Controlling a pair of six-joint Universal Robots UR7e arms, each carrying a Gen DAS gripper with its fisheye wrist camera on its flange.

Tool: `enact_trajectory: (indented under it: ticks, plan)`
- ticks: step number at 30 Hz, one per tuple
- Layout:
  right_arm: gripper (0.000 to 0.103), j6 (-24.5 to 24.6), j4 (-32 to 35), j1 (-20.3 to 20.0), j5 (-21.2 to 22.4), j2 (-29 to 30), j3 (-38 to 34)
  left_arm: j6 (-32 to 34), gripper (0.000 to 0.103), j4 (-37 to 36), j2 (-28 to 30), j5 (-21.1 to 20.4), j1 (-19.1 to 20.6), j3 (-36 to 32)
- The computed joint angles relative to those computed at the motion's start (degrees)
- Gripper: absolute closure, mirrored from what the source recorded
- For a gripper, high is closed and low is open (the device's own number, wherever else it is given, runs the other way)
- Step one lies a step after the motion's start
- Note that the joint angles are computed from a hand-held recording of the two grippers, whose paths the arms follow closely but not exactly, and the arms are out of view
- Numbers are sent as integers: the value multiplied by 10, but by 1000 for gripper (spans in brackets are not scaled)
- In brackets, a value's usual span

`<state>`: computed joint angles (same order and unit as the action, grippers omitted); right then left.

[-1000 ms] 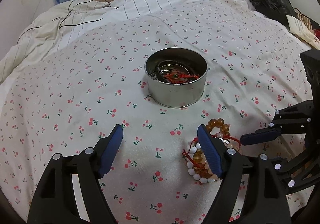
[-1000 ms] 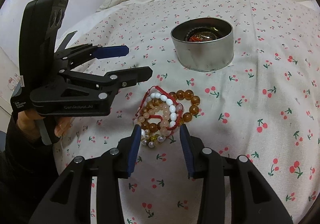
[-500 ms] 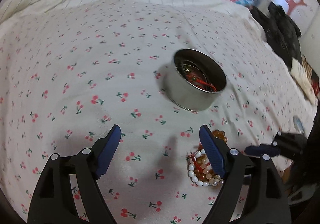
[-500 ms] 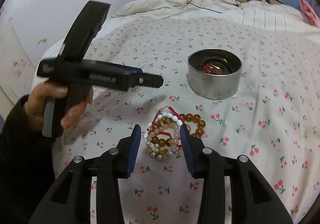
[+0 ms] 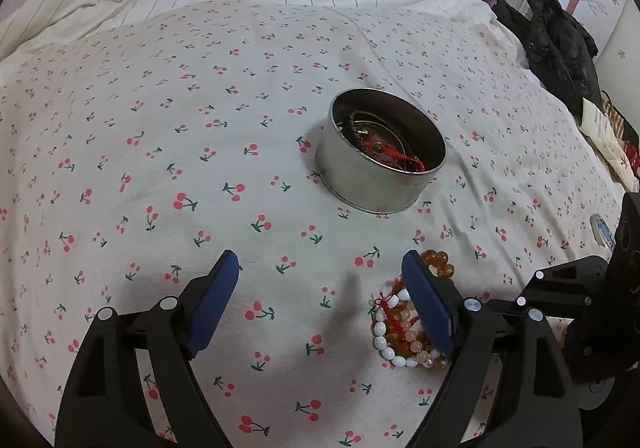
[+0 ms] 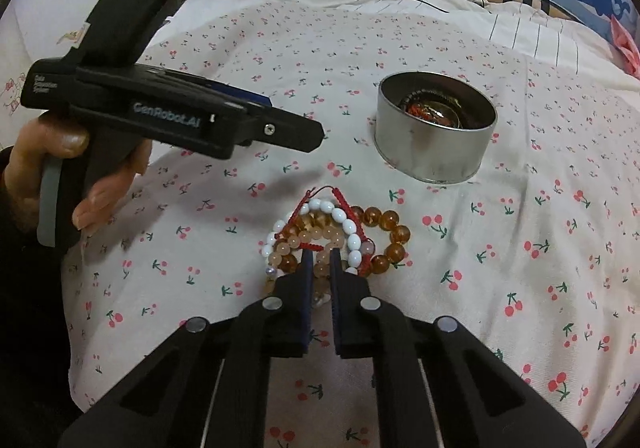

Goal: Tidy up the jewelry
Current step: 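Grasp the pink bead bracelet from the pile with the right gripper, then lift pink bead bracelet with right gripper while left gripper grasps red-string bracelet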

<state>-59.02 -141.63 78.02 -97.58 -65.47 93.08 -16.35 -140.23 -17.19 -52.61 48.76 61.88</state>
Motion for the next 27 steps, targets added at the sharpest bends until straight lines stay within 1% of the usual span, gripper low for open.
enact_trajectory:
  ticks: [2,5,9,12,17,19,21,23,26,27]
  plan:
    - [94,11,-3,1,-14,6,-5,-3,23,1,0,0,1,0]
    - [94,18,-3,0,-15,6,-7,-2,23,4,2,1,0,-2]
    - [94,8,-8,2,-21,6,-3,1,23,6,2,0,1,-2]
    - [94,2,0,-1,4,-5,3,1,23,1,-1,0,1,1]
    - [94,34,64,-15,77,-21,-30,4,23,-3,-5,-9,3,5]
    - [94,50,75,-23,105,-28,-44,17,23,0,-4,-25,4,3]
    - [94,69,74,-26,114,-26,-60,45,23,2,2,-32,0,1]
    - [94,85,61,-30,111,-27,-67,89,23,4,12,-30,-8,-3]
    - [94,106,54,-31,96,-21,-76,128,23,5,24,-26,-16,-8]
    - [94,113,51,-32,87,-18,-78,132,23,6,26,-24,-17,-9]
